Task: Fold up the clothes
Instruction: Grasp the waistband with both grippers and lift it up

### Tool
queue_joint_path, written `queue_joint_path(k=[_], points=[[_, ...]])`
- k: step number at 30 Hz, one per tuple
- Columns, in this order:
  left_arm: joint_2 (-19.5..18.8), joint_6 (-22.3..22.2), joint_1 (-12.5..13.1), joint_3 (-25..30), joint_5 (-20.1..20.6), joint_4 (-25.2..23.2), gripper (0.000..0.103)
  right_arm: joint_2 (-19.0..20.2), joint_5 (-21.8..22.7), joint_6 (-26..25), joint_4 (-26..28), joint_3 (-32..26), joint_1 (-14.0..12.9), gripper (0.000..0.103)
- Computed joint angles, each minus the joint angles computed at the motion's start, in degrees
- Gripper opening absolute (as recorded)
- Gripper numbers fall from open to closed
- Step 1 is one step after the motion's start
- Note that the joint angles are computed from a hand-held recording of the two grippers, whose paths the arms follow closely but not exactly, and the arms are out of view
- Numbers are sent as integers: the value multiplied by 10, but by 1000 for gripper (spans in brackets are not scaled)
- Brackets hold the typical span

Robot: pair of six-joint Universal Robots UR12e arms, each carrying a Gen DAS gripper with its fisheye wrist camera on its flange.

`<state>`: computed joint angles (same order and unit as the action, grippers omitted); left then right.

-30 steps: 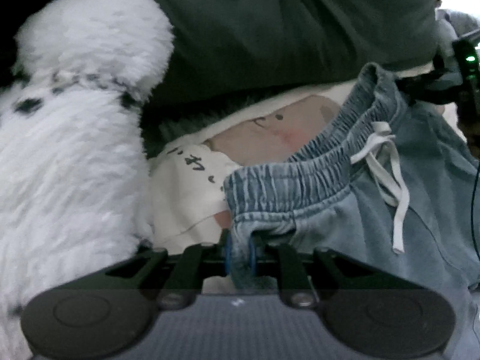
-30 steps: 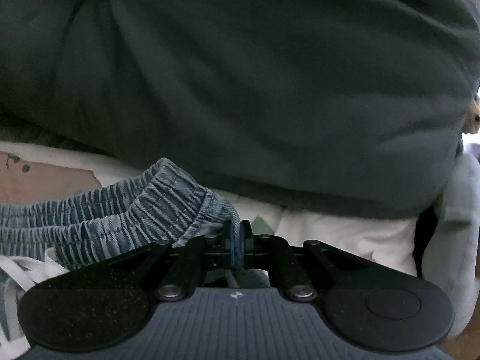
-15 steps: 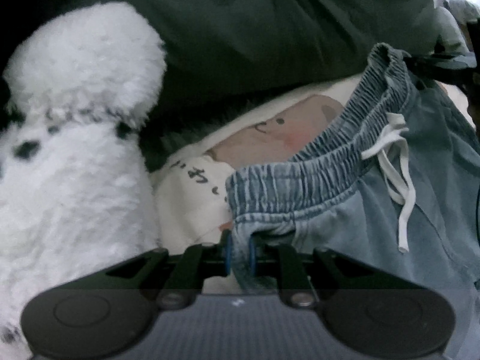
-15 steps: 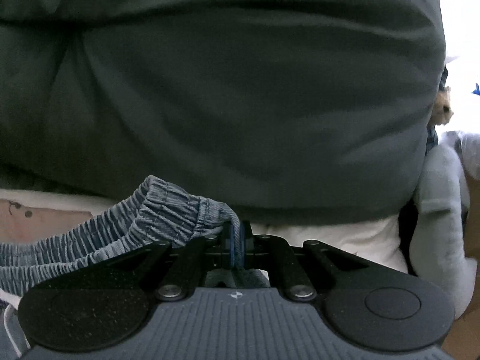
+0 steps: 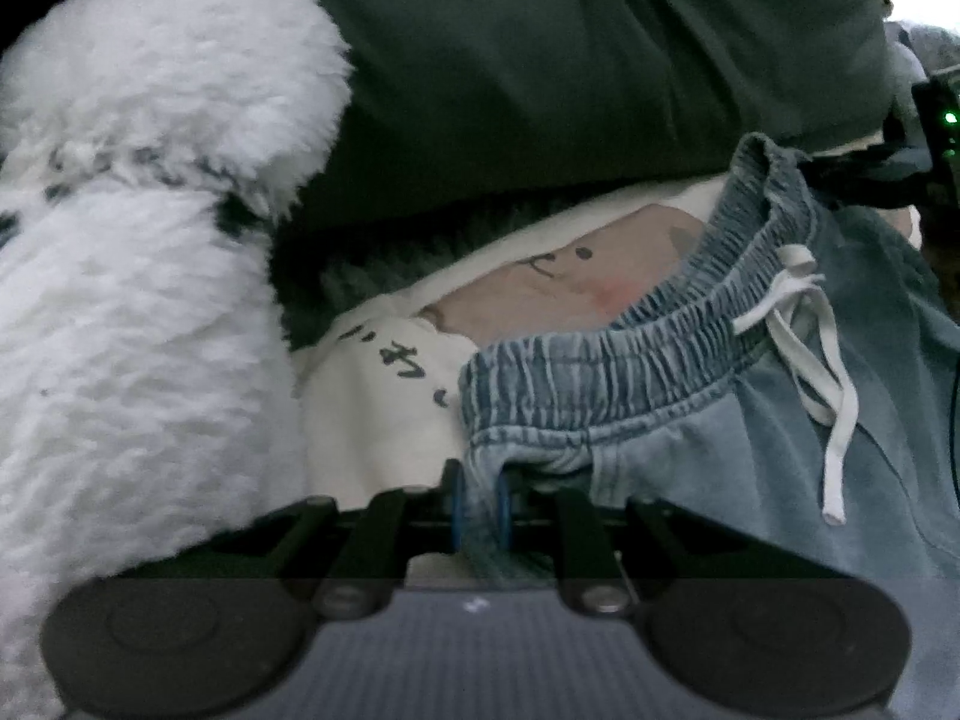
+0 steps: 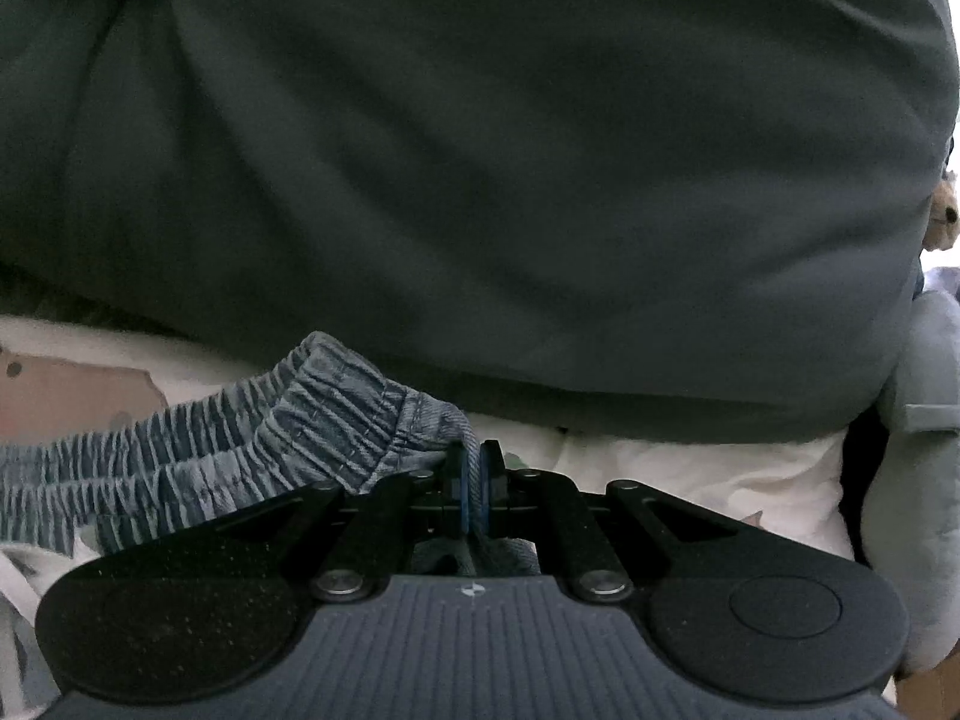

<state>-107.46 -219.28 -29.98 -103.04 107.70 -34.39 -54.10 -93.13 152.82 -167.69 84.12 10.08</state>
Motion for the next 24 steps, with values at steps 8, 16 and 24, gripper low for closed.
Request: queue_joint_path(k=[8,16,24], points=[[12,-23,1,-9,11,17,12,14,-13,-39,-2,-25,6,1],[-1,-9,3,13,-7,-55,15,28,-19,4,107,-60,3,5],[12,-6,8,34,-34,-102,24,-23,102,20,127,-21,-46,39]])
